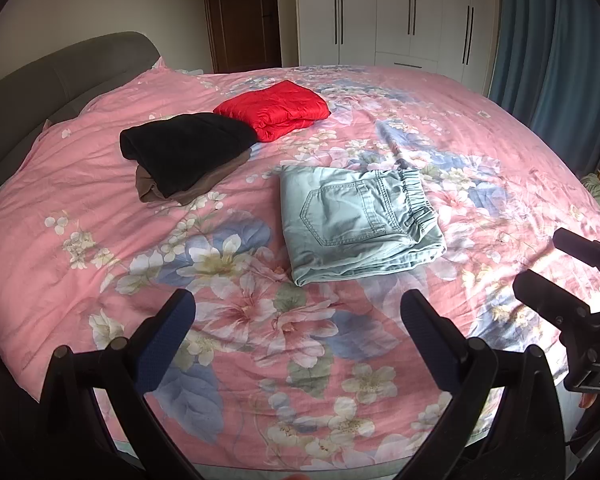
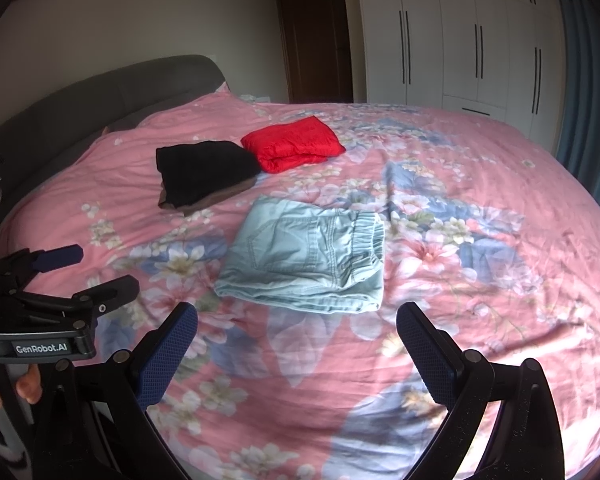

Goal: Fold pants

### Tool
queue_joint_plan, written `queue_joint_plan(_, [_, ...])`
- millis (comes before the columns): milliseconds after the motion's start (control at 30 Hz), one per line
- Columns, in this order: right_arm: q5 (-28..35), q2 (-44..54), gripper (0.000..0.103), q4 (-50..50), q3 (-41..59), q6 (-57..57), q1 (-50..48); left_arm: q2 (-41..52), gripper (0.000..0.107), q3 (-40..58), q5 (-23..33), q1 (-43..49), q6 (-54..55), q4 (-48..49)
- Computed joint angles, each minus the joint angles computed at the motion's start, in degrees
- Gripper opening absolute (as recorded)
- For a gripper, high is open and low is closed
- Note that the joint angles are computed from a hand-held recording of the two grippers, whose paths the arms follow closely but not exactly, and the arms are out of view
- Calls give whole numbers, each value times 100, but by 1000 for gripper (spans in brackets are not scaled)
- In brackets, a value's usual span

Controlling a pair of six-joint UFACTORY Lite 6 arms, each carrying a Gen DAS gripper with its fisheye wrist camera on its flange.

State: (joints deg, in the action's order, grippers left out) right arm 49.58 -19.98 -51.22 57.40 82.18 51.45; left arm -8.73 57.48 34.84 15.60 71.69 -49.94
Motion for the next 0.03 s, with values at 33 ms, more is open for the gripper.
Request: queue_joint_plan(33, [4, -2, 99, -8, -7, 7, 7, 41, 102, 31, 17, 31, 46, -28])
